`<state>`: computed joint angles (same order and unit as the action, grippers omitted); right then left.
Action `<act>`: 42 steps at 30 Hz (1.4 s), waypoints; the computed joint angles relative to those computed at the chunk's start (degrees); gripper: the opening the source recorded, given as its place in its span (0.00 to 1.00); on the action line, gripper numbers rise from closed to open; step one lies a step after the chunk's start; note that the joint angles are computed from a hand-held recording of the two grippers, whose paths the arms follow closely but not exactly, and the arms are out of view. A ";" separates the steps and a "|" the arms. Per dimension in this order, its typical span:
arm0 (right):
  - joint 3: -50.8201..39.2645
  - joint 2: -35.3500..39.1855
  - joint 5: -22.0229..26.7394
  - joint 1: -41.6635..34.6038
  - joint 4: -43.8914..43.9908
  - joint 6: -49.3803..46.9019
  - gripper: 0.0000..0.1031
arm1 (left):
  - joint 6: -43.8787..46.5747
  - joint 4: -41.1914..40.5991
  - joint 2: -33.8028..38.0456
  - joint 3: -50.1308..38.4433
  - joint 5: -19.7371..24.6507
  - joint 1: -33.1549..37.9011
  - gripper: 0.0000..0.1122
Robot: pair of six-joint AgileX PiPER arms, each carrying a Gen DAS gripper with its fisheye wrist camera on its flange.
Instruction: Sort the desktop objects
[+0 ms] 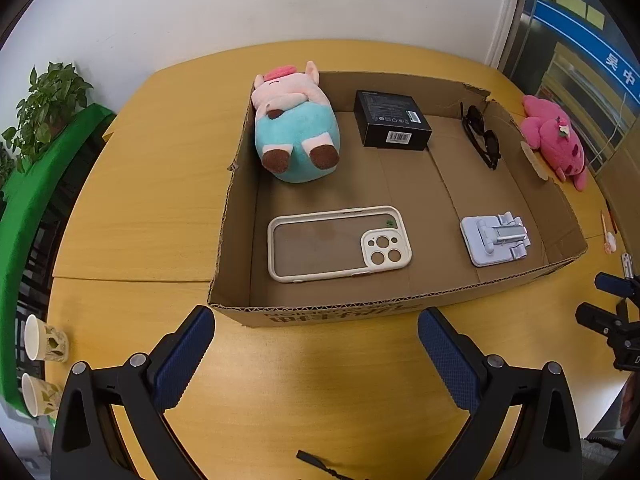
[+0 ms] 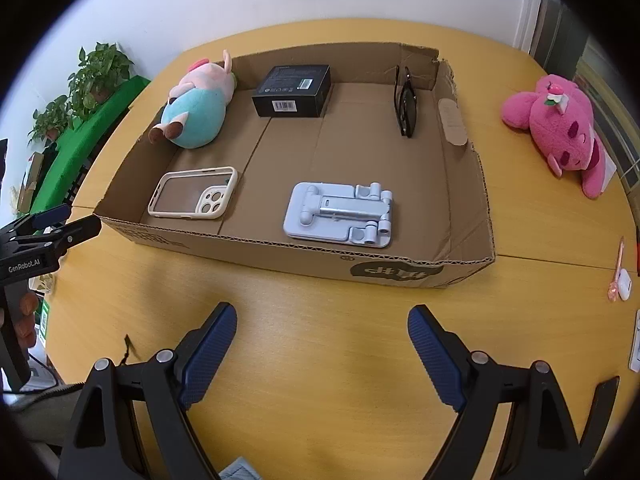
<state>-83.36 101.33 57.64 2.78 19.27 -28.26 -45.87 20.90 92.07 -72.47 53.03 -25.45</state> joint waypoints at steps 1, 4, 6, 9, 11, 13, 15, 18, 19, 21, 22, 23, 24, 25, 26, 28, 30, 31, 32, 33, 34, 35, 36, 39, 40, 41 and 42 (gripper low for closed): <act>0.89 -0.39 -1.23 -0.34 0.97 -1.36 0.85 | 0.24 -0.75 -0.12 0.77 -1.58 0.64 0.92; 0.05 0.94 -2.91 -0.54 3.08 -3.17 0.85 | 0.64 -1.60 0.36 1.20 -4.38 2.06 0.92; -0.80 2.38 -3.88 -0.40 3.37 -3.71 0.85 | -0.67 0.51 0.40 1.67 -5.86 1.86 0.92; -0.83 3.59 -4.93 -0.30 2.99 -4.96 0.85 | -0.22 1.52 0.25 2.55 -7.66 2.14 0.92; -0.46 3.93 -5.11 -0.58 2.96 -5.22 0.85 | -0.95 3.15 0.48 3.03 -7.65 1.89 0.92; 0.10 3.79 -5.57 -1.06 3.95 -5.72 0.85 | 1.13 0.67 0.61 3.44 -8.86 2.82 0.92; 0.20 3.59 -6.51 -1.24 5.27 -6.37 0.85 | 2.39 -1.40 0.71 3.94 -10.33 3.62 0.92; -0.44 4.08 -7.08 -0.96 6.23 -6.51 0.85 | 2.49 -2.00 1.16 4.35 -11.97 3.68 0.92; -0.62 4.30 -6.94 -0.92 6.50 -6.68 0.85 | 2.34 -2.02 1.17 4.70 -12.44 3.62 0.92; 0.67 3.94 -7.36 -1.45 7.19 -8.36 0.85 | 2.90 -2.91 0.16 7.60 -15.33 4.21 0.92; 1.75 3.49 -7.89 -1.73 7.38 -9.33 0.85 | 2.05 -2.14 -0.64 10.03 -17.55 4.27 0.91; 3.74 2.68 -8.92 -2.30 7.56 -11.12 0.85 | 0.48 0.93 -2.72 13.99 -22.05 3.89 0.91; 5.92 1.94 -9.97 -3.00 7.70 -13.15 0.85 | -1.61 4.21 -4.00 16.75 -24.91 3.30 0.91; 7.71 1.49 -10.85 -3.56 7.55 -14.64 0.85 | -3.60 7.80 -4.90 18.97 -27.04 2.67 0.91; 9.76 1.31 -11.89 -4.19 6.70 -15.91 0.85 | -3.29 9.47 -5.50 20.32 -27.83 2.22 0.91; 11.78 2.65 -12.57 -5.11 3.18 -15.96 0.85 | 0.87 5.93 -4.46 20.20 -27.11 2.81 0.92; 12.87 4.13 -13.28 -6.20 1.18 -16.11 0.85 | -0.23 6.98 -4.96 21.82 -26.12 3.05 0.92; 13.01 4.81 -13.53 -6.65 0.56 -16.17 0.85 | -1.00 7.49 -5.45 22.71 -26.15 3.12 0.92; 13.09 5.64 -13.94 -7.10 -0.61 -16.02 0.85 | -0.24 6.09 -5.88 23.58 -26.04 3.91 0.92; 13.23 6.34 -14.43 -7.40 -1.86 -15.86 0.85 | -0.56 6.04 -6.00 24.31 -26.00 4.33 0.92; 13.21 7.12 -14.71 -7.77 -3.01 -15.76 0.86 | -0.98 6.44 -5.81 25.08 -26.16 4.69 0.92; 13.93 7.31 -16.24 -8.26 -3.76 -16.58 0.90 | -0.94 6.69 -5.26 25.88 -26.49 5.05 0.92; 14.47 7.31 -17.07 -9.18 -2.28 -19.49 0.91 | 0.82 5.79 -3.85 26.18 -26.62 5.84 0.92; 13.84 8.68 -17.20 -11.57 0.68 -24.88 1.00 | 6.58 3.42 -1.09 27.75 -28.86 7.54 0.92; 13.98 8.91 -17.87 -12.66 3.28 -28.53 1.00 | 9.62 2.15 -0.05 28.16 -29.90 8.06 0.92; 14.04 9.09 -18.10 -13.33 4.83 -31.03 1.00 | 11.10 1.73 0.76 28.37 -30.15 8.20 0.92; 14.38 9.19 -18.44 -14.18 7.14 -34.69 1.00 | 13.51 0.51 1.69 29.12 -31.44 8.76 0.92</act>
